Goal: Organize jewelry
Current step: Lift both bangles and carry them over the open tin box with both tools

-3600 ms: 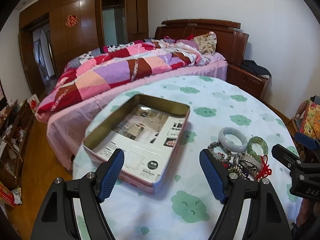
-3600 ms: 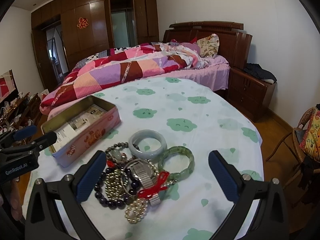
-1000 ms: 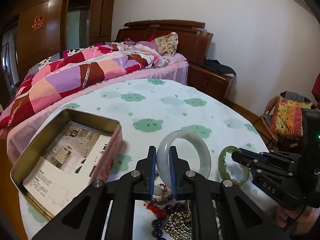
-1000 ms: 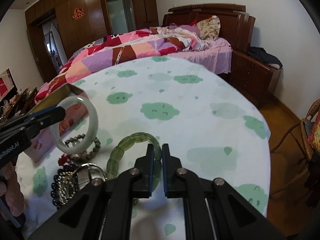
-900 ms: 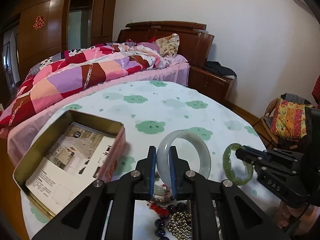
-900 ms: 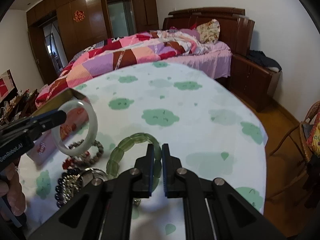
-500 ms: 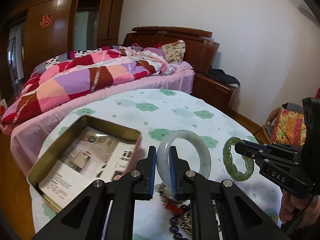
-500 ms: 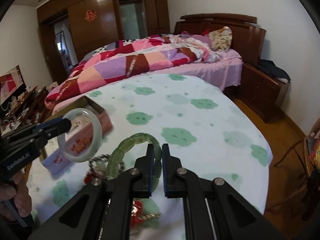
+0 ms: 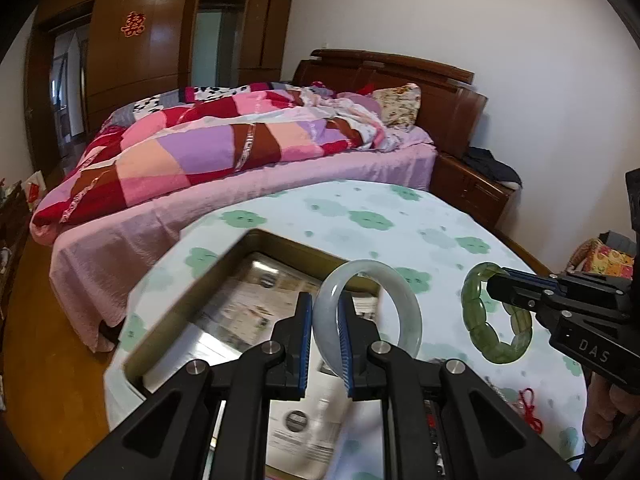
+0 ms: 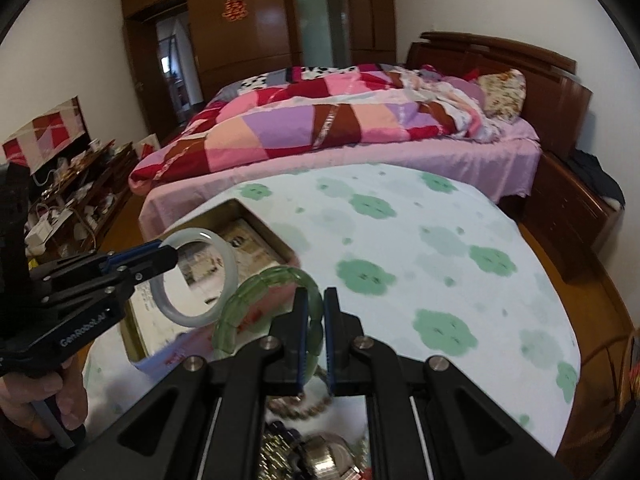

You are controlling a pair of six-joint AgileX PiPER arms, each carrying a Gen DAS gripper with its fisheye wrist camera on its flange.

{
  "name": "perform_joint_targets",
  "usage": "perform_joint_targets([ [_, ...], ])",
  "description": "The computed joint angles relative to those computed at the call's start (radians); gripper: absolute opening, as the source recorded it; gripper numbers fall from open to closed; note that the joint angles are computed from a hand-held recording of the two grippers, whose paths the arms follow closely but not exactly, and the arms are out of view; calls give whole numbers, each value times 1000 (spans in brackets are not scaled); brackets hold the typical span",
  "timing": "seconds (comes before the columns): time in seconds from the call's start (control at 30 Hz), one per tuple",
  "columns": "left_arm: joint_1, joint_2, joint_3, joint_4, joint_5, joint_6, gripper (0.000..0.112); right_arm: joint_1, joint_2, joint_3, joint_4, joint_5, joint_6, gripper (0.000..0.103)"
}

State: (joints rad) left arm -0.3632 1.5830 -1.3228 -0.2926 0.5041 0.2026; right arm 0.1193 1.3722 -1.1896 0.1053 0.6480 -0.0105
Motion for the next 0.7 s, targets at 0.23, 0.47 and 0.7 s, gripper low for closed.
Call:
perform_joint_targets([
  [0.23,48,73,-88,53,36,-15,12,70,108,-127,-47,46,33,9],
  [0.47,77,156,-190,136,82,-65,12,106,205,-219,-60,60,59,9],
  [0.7,89,222,-270,174,139,-82,12,139,298,-297,-84,94,90,9],
])
